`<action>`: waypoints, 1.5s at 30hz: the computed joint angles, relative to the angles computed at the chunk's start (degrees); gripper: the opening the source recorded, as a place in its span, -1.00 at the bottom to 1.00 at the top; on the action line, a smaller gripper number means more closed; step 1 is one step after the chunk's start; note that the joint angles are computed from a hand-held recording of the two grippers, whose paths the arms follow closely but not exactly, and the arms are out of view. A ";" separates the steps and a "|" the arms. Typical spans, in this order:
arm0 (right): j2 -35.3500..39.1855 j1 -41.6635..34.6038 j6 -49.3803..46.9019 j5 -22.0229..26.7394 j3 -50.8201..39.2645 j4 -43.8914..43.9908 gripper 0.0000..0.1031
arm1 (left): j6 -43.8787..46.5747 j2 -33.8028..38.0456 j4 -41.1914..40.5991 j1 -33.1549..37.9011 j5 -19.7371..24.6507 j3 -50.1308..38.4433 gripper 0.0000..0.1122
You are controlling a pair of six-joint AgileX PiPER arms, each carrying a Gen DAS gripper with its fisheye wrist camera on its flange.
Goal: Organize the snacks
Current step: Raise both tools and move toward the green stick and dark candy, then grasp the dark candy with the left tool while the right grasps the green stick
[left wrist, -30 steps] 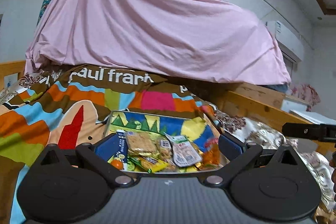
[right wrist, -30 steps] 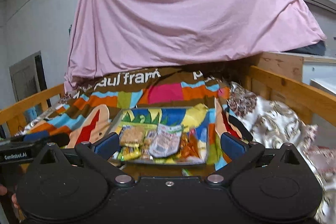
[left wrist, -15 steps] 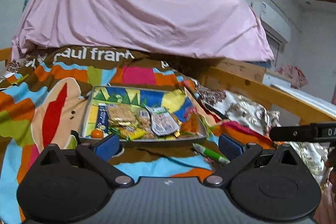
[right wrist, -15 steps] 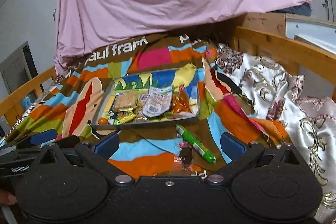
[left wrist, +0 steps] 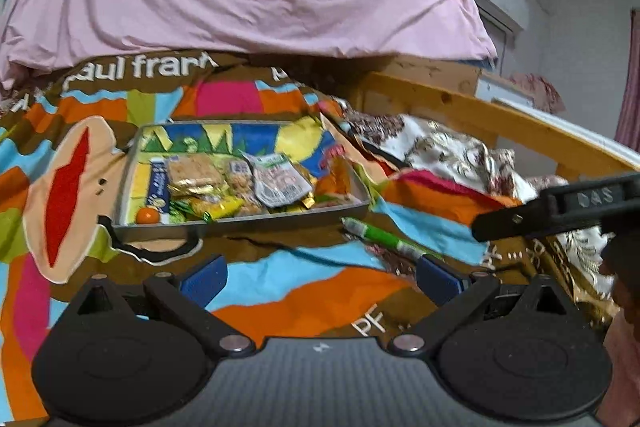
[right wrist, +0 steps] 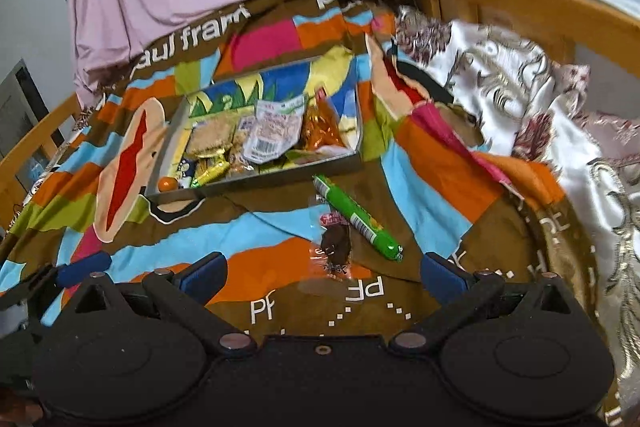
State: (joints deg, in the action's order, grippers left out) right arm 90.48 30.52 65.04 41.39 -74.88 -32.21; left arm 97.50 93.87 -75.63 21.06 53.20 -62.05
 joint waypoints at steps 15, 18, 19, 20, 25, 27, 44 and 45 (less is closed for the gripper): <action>9.03 -9.94 -21.20 -2.91 -5.49 7.05 0.84 | -0.96 5.88 5.87 -7.17 2.80 -2.56 0.83; 9.49 -11.63 -27.16 -5.58 -5.32 10.16 0.70 | -3.75 8.38 7.01 -8.84 4.73 -5.10 0.83; 9.69 -12.08 -28.60 -6.07 -5.44 10.87 0.67 | -4.59 9.21 7.23 -9.17 5.53 -5.78 0.83; 9.84 -12.29 -29.37 -6.42 -5.48 11.04 0.63 | -5.39 10.04 7.35 -9.54 6.24 -6.42 0.83; 10.93 -14.22 -37.83 -8.68 -6.58 17.09 0.29 | -8.02 14.35 7.28 -10.43 10.16 -10.05 0.83; 11.45 -14.87 -41.09 -9.24 -7.02 19.36 0.22 | -9.15 16.59 6.58 -10.57 12.36 -11.99 0.82; 17.84 -18.83 -58.15 -5.72 -12.43 32.43 -0.32 | -24.63 28.77 6.66 -12.78 15.54 -25.84 0.33; 17.84 -19.21 -59.30 -5.62 -12.32 33.69 -0.36 | -25.10 28.93 6.95 -13.01 15.22 -26.28 0.32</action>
